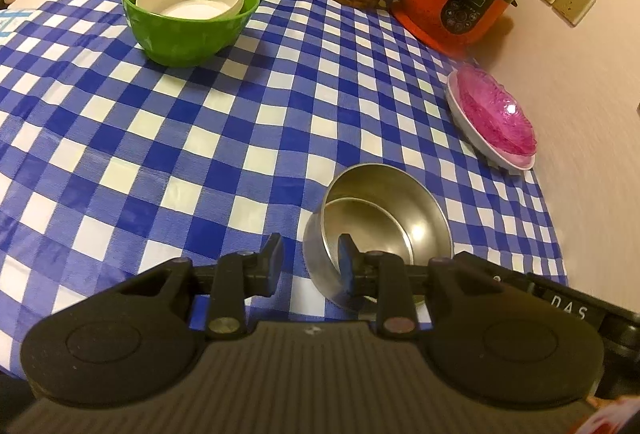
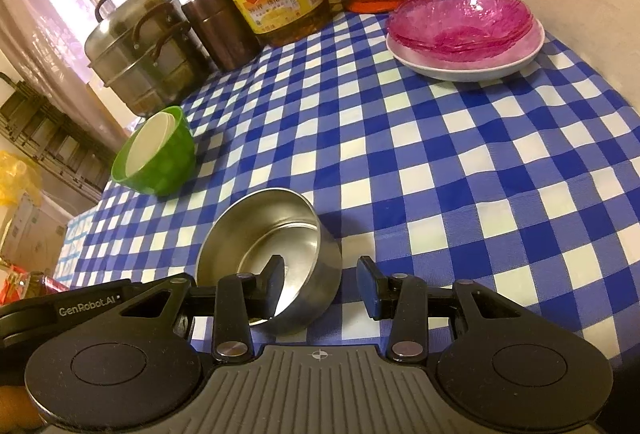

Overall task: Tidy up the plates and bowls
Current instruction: 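Close the left gripper on the steel bowl rim while the right gripper grips it too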

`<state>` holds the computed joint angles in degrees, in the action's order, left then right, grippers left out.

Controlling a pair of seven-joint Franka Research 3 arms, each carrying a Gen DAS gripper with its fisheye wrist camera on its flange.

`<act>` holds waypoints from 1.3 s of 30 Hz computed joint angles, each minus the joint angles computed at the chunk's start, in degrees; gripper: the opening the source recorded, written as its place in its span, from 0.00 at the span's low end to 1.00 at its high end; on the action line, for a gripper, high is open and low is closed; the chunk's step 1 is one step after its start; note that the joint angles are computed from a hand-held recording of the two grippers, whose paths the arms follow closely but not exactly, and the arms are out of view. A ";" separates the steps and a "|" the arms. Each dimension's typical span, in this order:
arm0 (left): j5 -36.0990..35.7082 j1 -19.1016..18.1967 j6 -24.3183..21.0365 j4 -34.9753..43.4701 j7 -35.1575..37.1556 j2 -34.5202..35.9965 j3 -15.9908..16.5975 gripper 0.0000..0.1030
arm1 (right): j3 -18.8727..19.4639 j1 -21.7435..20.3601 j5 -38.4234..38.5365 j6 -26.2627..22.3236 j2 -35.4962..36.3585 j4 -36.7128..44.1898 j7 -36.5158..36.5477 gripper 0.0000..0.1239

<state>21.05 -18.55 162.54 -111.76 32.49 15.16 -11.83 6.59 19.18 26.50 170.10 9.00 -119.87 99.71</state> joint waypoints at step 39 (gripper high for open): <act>0.06 -1.35 -0.03 5.33 0.33 5.79 0.66 0.14 | 0.01 -0.13 -0.35 -0.94 4.80 4.26 -1.18 0.19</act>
<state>21.11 -19.90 162.51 -106.43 32.82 20.95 -11.17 6.60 19.06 26.15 169.15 13.80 -115.60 98.53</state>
